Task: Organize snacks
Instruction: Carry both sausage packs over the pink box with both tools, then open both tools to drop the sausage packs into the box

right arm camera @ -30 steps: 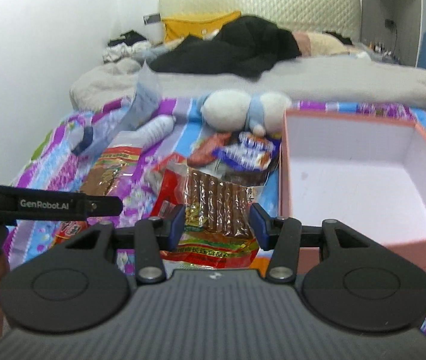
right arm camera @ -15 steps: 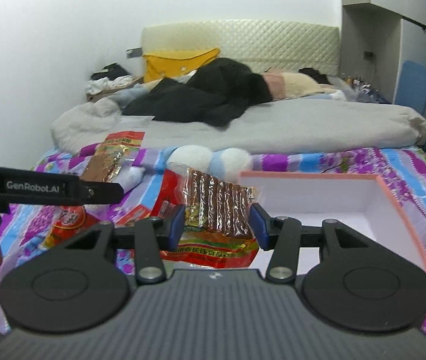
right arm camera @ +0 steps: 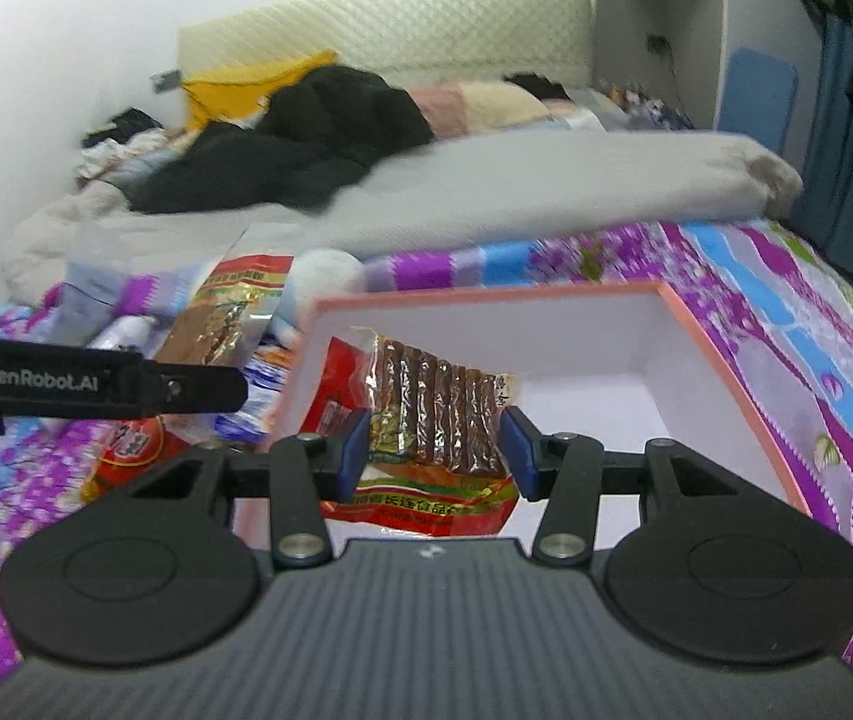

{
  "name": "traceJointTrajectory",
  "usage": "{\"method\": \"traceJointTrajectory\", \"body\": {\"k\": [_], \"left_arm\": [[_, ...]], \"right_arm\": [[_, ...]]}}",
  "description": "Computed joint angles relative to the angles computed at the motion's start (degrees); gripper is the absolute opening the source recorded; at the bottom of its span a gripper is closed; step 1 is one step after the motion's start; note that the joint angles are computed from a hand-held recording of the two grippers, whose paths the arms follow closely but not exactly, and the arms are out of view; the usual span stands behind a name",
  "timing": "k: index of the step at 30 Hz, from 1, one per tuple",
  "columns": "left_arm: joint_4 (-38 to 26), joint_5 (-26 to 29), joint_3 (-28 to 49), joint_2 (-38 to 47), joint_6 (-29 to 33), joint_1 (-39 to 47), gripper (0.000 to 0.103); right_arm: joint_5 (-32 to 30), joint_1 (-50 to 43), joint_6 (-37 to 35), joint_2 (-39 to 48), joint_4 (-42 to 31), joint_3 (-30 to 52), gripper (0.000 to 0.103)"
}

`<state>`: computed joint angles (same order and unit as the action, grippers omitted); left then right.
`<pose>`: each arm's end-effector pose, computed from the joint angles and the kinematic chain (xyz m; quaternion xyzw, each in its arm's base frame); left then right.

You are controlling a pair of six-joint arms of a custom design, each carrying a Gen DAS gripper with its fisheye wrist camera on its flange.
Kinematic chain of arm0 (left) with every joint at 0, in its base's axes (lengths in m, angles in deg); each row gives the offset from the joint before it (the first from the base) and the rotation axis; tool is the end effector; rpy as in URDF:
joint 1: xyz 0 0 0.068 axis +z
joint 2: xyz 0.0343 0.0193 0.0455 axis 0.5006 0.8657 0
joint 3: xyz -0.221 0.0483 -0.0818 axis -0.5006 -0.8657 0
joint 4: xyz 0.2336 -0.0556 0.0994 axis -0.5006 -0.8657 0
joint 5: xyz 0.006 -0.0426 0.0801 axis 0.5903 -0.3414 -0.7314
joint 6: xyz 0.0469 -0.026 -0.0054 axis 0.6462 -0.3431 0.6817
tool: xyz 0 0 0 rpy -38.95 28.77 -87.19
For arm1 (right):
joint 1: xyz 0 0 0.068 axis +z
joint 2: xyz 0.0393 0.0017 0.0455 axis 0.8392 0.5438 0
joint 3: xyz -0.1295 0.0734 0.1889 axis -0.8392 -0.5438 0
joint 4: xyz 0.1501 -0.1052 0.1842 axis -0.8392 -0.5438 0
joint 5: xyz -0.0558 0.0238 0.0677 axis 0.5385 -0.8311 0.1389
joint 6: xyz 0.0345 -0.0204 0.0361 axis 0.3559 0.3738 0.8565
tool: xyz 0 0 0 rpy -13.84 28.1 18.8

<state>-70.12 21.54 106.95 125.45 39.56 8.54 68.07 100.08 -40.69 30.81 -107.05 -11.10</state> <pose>0.3707 -0.1591 0.2810 0.1732 0.8976 -0.2500 0.3189 0.2467 0.2003 0.2876 0.0912 0.8933 -0.0170 0.4398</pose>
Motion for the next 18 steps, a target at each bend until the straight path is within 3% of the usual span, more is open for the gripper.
{"method": "traceJointTrajectory", "body": {"k": [7,15,18], "left_arm": [[-1.51,-0.89,10.48,13.99,1.06,-2.64,0.061],[-1.71,-0.44,14.12,18.92,1.35,-3.19,0.061],[-2.07,-0.76,14.43,18.61,0.96,-3.44,0.076]], "right_arm": [[-6.87,-7.93,-2.33,1.27,6.60,-7.08,0.051],[-11.58,-11.48,-2.86,3.41,9.45,-10.09,0.054],[-12.89,-12.24,-1.18,3.22,8.97,-10.57,0.065]]}}
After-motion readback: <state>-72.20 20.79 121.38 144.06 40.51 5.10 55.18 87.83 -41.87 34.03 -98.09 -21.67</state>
